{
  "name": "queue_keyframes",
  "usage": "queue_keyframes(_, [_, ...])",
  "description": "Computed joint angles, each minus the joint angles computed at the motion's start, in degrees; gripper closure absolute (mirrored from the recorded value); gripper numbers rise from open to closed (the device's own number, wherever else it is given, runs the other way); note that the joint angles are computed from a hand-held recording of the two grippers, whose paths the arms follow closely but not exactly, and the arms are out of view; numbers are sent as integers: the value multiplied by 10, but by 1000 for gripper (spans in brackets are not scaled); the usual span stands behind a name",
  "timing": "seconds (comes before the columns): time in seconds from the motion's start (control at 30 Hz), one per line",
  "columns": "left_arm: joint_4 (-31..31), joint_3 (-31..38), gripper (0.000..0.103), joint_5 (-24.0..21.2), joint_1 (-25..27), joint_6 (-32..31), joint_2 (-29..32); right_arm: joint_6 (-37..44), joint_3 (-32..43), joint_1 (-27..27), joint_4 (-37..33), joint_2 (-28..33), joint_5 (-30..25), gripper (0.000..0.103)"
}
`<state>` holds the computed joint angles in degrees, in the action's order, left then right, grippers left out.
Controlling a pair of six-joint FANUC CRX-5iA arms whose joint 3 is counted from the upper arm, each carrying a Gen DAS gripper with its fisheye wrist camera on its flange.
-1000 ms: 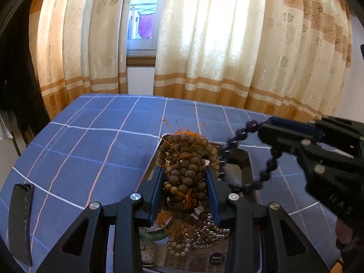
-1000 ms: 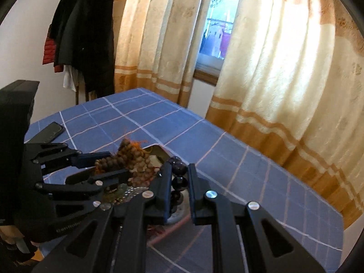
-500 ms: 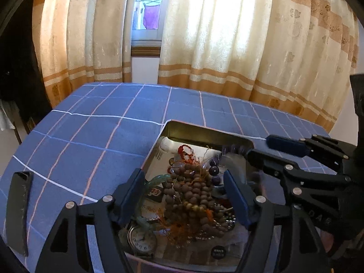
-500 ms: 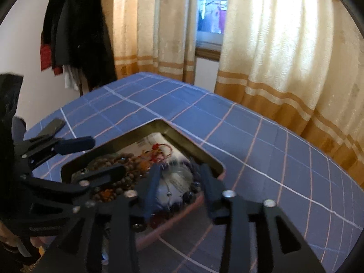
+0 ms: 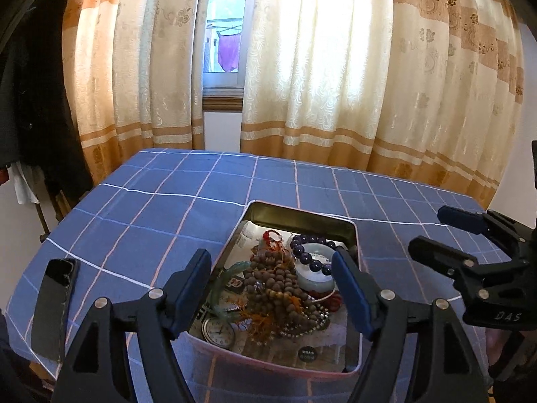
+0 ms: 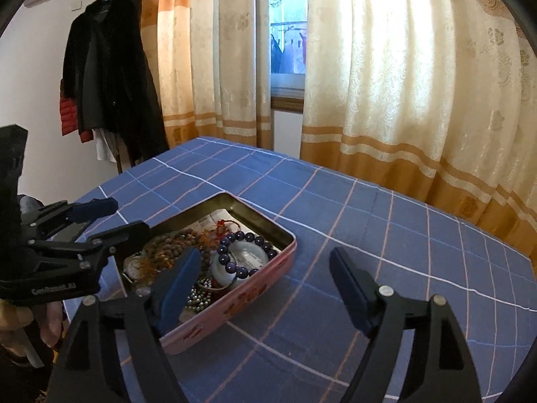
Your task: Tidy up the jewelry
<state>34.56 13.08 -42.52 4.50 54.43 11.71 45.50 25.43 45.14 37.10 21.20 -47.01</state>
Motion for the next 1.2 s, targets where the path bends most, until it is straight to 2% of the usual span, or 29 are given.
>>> queue_keyframes(0.2, [4,-13,28,8,-2,-1,-12,-20,-31,4,30,-16,19,12])
queue_keyframes(1.2, [1,-27,28,23,-2,-5,-24,-44,-56,11,63,-26,34,10])
